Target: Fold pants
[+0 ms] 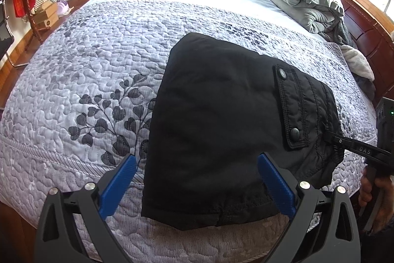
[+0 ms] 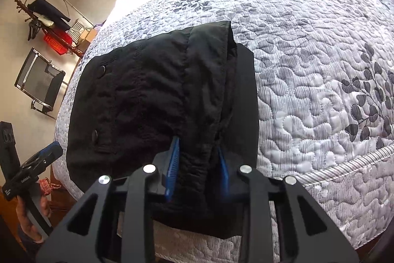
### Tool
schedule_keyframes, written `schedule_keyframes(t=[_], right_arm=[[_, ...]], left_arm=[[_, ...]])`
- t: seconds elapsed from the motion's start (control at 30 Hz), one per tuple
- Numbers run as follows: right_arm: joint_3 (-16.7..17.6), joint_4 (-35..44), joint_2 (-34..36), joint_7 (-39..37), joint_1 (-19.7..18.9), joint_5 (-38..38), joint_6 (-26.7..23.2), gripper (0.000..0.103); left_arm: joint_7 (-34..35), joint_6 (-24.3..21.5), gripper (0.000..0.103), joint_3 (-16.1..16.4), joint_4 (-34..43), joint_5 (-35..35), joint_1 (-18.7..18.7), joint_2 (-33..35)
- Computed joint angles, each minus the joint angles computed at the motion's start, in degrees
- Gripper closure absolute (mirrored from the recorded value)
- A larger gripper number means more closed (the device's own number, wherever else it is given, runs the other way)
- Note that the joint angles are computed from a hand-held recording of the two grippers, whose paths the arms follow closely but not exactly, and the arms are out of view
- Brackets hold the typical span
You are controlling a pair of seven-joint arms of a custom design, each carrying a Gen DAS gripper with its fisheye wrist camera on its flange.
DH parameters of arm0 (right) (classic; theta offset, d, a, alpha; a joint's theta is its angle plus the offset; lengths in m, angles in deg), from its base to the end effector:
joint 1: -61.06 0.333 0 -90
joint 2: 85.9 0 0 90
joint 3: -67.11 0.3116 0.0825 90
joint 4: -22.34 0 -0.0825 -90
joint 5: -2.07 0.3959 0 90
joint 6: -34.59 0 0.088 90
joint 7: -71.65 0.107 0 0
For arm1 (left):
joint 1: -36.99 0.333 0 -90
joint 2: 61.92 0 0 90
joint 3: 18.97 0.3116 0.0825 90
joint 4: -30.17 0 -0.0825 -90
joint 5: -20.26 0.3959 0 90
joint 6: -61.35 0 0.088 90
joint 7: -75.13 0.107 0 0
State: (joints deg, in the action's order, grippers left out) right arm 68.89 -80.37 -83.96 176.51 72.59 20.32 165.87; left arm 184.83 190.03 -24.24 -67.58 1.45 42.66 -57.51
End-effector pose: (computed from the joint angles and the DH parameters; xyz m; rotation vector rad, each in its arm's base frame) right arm 0.6055 0.1502 0.5662 -1.6643 1.9981 0.0102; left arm 0.6374 -0.0028 0.5799 -1.8138 2.1937 -0.7493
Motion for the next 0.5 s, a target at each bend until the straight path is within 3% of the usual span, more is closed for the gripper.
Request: schedule_keyframes(t=[0.03,0.07,0.27,0.4,0.5], right_arm=[[0.01,0.02,-0.17,0.19,0.03,-0.15,-0.44,0.069],[0.0,-0.03,-0.42,0.27,0.02,-0.28,-1.05,0.06],[0.08,-4.19,-4.57,-0.3,0.17,2.07,-1.37,0.052],[-0.06,-5.91,-5.81,-2.25,0.36,6.84,-3.16,0.05],[0.25,-6.02,-5.37,-1.55,0.45,5.23,-3.14,0.059]], left_arm=[[0.04,0.08,0.004,0.01,-0.05,0.3,-0.02,0.02],[0.02,0.08,0.004,0.02,-0.11,0.49,-0.02,0.01],[0.13,-0.26,0.004,0.19,-0.98,0.93,0.13,-0.32],[0.17,-0.6,0.004,0.35,-1.84,0.7,0.25,-0.76],[0.4,-0.91,0.004,0.43,-2.35,1.05,0.19,-0.99]])
